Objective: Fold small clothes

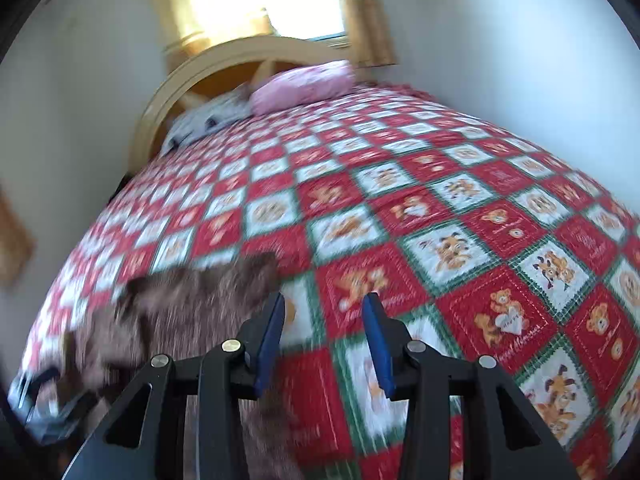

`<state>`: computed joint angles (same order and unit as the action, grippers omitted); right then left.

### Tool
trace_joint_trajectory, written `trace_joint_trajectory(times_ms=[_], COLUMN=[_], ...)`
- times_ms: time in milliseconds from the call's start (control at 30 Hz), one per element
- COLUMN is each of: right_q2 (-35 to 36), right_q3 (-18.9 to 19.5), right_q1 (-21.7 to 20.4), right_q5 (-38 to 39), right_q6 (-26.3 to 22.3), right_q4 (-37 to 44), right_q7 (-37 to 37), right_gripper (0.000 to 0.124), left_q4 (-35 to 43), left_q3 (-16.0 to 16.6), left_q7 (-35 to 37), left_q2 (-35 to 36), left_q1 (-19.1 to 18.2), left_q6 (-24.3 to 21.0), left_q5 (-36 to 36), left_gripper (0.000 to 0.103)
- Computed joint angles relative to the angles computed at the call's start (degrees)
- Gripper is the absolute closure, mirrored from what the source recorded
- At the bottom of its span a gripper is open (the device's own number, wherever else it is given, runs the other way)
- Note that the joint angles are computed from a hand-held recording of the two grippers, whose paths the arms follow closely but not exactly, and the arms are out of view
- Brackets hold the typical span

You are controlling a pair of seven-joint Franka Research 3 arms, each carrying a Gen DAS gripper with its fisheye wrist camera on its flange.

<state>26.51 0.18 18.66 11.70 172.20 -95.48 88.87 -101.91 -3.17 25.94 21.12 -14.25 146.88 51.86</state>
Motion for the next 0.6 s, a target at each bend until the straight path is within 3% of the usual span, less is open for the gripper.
trace_joint_trajectory(times_ms=[33,100,267,400,500,600], right_q2=[-0.8,-1.66,-1.71,-0.96,0.37,3.35], right_q3=[4.86,9.63,7.41,1.64,-1.81,2.6], right_q1=[-3.47,-6.21,-3.3,1.14,3.34,-1.54], right_q5=[1.07,2.66,1.75,-4.17,-6.45,-0.19], right_q6=[-1.13,-2.93,-8.67,-10.28,-7.81,-9.5], right_q4=[-1.07,-2.75,-3.63,-3.63,-2.41,2.37], right_q7=[-5.9,-15.07,-21.78,-19.8,-14.7,-14.75], right_gripper=[0.083,0.082,0.081,0.081,0.081,0.081], left_q4=[2.28,3.96,5.26,7.55,6.5,4.81], left_q3=[0.08,0.08,1.24,0.8,0.74,1.19], left_q7=[0.24,0.12,-1.95,-1.6,-3.92,-6.63], left_q2=[1.87,3.3,4.05,6.09,6.01,5.21], left_q1=[-0.49,-0.41,-1.05,0.67,2.15,2.87], left_q6=[-3.12,-4.56,-5.2,-5.05,-2.52,-0.12], left_q5=[-0.66,-2.22,-1.43,-5.44,-9.54,-11.99], left_gripper=[0.0,0.0,0.0,0.0,0.0,0.0])
